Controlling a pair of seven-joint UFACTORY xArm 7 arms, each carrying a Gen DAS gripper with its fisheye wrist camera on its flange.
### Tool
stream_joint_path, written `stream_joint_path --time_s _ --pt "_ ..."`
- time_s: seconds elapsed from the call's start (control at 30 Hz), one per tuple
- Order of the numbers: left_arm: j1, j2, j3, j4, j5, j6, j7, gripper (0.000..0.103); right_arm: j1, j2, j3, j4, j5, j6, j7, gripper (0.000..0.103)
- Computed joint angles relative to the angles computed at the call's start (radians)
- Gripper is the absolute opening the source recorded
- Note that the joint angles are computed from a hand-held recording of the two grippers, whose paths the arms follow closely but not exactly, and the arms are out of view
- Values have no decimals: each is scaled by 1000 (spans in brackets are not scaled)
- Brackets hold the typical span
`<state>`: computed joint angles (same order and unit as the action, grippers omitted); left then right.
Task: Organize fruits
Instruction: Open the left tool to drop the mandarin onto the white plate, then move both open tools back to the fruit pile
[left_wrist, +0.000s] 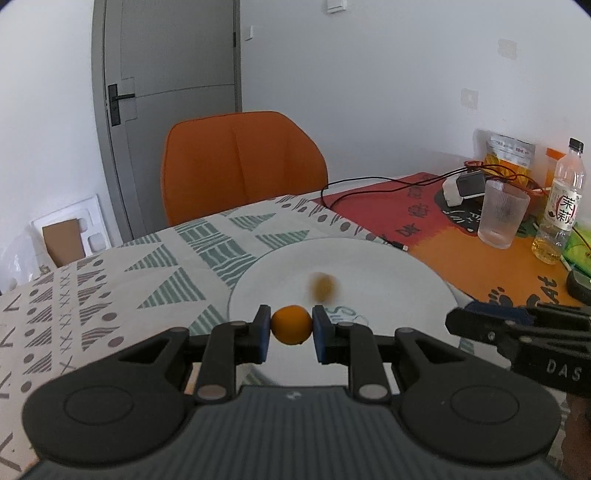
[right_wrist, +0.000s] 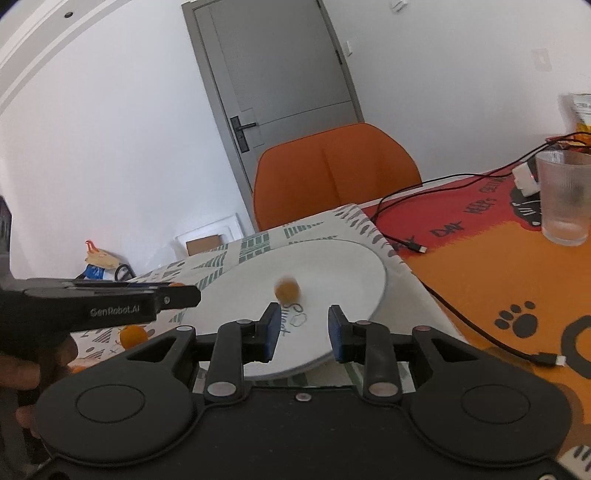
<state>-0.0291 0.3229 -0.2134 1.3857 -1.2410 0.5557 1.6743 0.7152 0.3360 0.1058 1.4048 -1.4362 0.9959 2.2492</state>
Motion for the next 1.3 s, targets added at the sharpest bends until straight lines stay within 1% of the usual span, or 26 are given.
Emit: stream_joint_path --time_s 0.07,0.13,0.23,0.3,0.33,0.4,0.47,0.53,0.6,0.63,0.7,0.8,0.83,0.87,0.93,1.0,1.03,1.07,1.17,1.3 --pt "2 -13 -9 -11 -29 -3 32 23 3 -15 2 -18 0 8 15 30" --pt "-2 -28 -12 -24 -73 -14 67 27 3 -29 7 -36 -3 19 31 31" --pt "-19 -40 7 -28 -41 -9 22 32 -1 -42 16 -53 -5 28 52 33" --pt "-19 -46 14 -31 -32 -2 9 44 -4 -46 22 -60 -7 28 64 34" --pt "-16 -51 16 -35 -38 -2 14 47 -4 -46 25 -60 -6 32 66 35" --pt "-11 -62 21 -46 -60 -7 37 58 -5 -47 28 -61 -11 33 73 37" --pt "-5 -73 28 -57 -81 -3 54 62 -7 -45 30 -58 -16 29 78 38" --pt "0 -78 40 -60 -84 11 45 65 -7 -38 30 -47 -17 28 71 39" --pt "6 -79 51 -59 -88 16 29 72 -4 -34 30 -38 -18 31 62 42" --pt "11 -80 55 -58 -96 20 24 74 -2 -30 29 -31 -19 33 56 45" --pt "23 -82 62 -56 -119 29 21 82 5 -23 27 -17 -20 41 46 49" --pt "43 -82 74 -47 -160 54 17 90 14 -9 23 9 -20 49 22 56" --pt "48 -81 79 -43 -166 62 10 90 17 -4 21 18 -18 49 15 61" --pt "54 -80 84 -38 -173 67 5 91 19 2 19 28 -15 48 8 70" --pt "65 -79 91 -30 -184 80 -3 92 24 7 13 40 -14 43 7 79" --pt "74 -77 97 -21 -194 81 -9 94 31 14 7 51 -31 37 15 83" --pt "79 -76 100 -17 -201 81 -11 95 34 20 5 61 -31 37 7 88" --pt "84 -74 102 -12 -205 82 -14 95 40 29 4 74 -29 45 -7 90" --pt "100 -63 109 6 -210 88 -27 96 54 55 -5 114 -24 54 -48 91" --pt "115 -52 112 19 -200 79 -41 96 65 77 -20 147 -6 46 -69 92"
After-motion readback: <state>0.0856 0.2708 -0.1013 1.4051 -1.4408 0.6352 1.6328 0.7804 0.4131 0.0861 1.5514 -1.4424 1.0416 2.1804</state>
